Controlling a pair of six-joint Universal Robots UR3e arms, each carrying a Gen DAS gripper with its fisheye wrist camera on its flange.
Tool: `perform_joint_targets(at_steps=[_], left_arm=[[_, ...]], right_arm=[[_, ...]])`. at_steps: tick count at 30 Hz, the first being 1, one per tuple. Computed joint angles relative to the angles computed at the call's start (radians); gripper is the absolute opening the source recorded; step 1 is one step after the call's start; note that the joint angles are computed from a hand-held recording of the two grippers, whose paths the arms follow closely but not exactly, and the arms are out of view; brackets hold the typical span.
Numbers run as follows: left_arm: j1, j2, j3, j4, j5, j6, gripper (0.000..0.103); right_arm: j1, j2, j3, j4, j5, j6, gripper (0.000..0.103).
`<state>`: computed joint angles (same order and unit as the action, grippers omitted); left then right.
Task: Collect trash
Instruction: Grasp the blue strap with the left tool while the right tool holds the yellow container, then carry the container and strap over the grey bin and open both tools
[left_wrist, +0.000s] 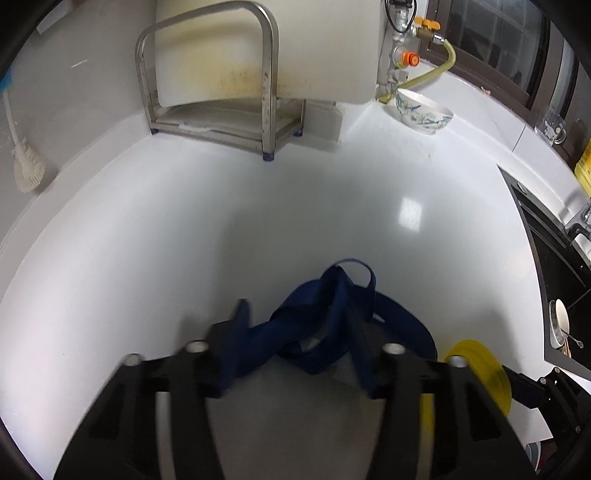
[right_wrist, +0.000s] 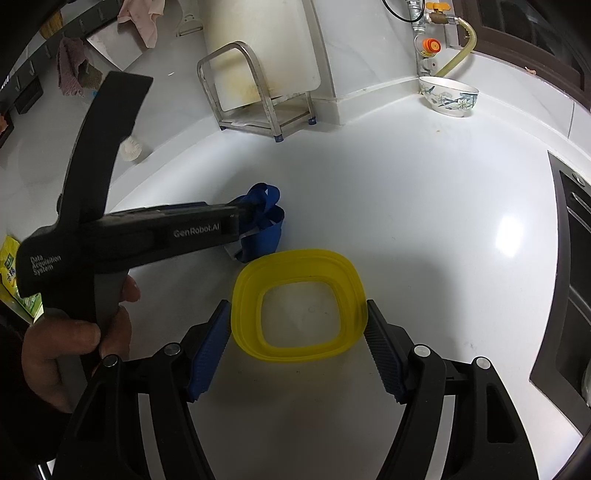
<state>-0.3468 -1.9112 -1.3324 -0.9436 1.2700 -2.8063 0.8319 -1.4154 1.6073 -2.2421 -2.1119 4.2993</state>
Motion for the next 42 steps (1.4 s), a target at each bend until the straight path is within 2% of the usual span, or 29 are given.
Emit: perform_joint_targets(at_steps=[2, 8, 19, 32, 42], left_arm=[[0.001, 0.001, -0.001, -0.001, 0.005, 0.001, 0.026], [0.034, 0.015, 0.016, -0.038, -0.017, -0.004, 0.013], [0.113, 0.157, -0.031, -0.091, -0.054, 0.036, 0.012], [0.252, 0.452, -0.118, -0.338, -0.174, 0.164, 0.011], [0.319, 0.724, -0.2, -0.529, -0.168, 0.191, 0.011]], right_arm=[[0.001, 0.002, -0.003, 0.002, 0.001, 0.002, 0.069], [0.012, 0.005, -0.023, 0.026, -0.006, 0.015, 0.069], [0.06, 0.007, -0.138, 0.164, -0.054, 0.068, 0.069], [0.21, 0.047, -0.369, 0.405, -0.114, 0.221, 0.069], [0.357, 0.064, -0.509, 0.592, -0.175, 0.34, 0.069]])
